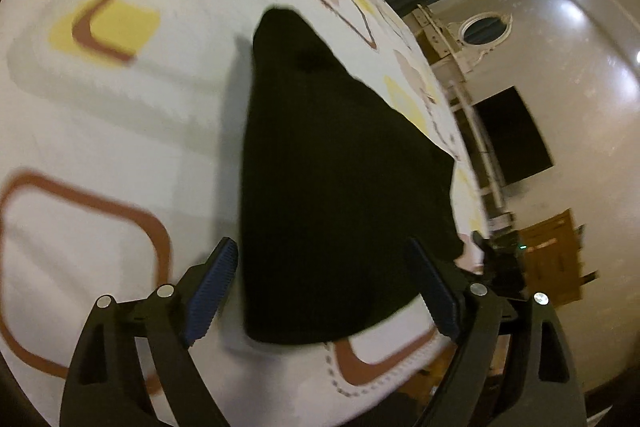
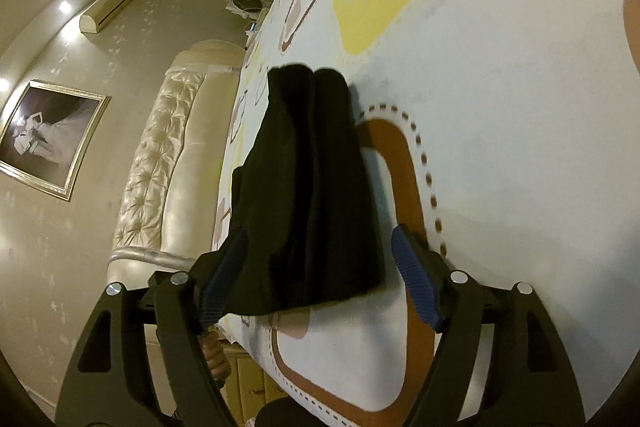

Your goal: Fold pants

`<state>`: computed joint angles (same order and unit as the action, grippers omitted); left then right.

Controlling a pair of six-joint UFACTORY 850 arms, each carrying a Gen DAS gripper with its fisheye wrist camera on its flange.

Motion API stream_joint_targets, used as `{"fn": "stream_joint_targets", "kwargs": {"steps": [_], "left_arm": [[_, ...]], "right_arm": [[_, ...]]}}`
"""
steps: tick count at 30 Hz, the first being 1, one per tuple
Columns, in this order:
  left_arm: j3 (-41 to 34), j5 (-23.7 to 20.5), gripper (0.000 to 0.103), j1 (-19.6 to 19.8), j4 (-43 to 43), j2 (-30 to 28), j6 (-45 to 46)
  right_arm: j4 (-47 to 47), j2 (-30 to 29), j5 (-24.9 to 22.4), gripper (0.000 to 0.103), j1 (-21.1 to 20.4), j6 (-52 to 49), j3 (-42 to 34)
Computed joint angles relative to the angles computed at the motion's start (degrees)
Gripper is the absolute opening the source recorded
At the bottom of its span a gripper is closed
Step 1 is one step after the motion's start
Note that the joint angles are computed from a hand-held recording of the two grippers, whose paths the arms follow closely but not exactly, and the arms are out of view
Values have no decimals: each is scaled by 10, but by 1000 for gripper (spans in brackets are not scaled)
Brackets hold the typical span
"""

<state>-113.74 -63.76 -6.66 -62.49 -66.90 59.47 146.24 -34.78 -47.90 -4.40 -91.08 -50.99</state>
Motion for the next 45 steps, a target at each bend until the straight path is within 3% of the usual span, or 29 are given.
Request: {"fn": "stream_joint_targets", "kwargs": {"steps": [11,18,20,21,22,23,26,28,33,45], "left_arm": [[-2,-11,85,-5,-15,-13,-16],[-15,-19,84,-3,-39,-25,-29],[-5,-4,81,-4,-38,-18,-24],[4,3,72,-4,-38,-14,-18],[7,16,61,-6,-29,-11,-17],[7,21,60,-7,-26,-11,-18],[19,35,51,-8,-31,-5,-12],[38,55,45,-11,-32,9,7],[75,100,42,-18,-22,42,29],[98,118,40,-18,-17,60,28]], "right_arm": [[13,-5,16,79,18,-5,-11],[14,-11,53,81,30,-10,-32],[9,-12,65,81,34,-11,-37],[8,-12,73,80,36,-11,-40],[5,-12,86,71,39,-8,-43],[-17,-18,95,50,39,13,-51],[-7,-23,86,39,42,16,-52],[3,-21,73,37,42,12,-46],[15,-12,58,34,42,4,-34],[20,8,57,34,51,-1,-12]]}}
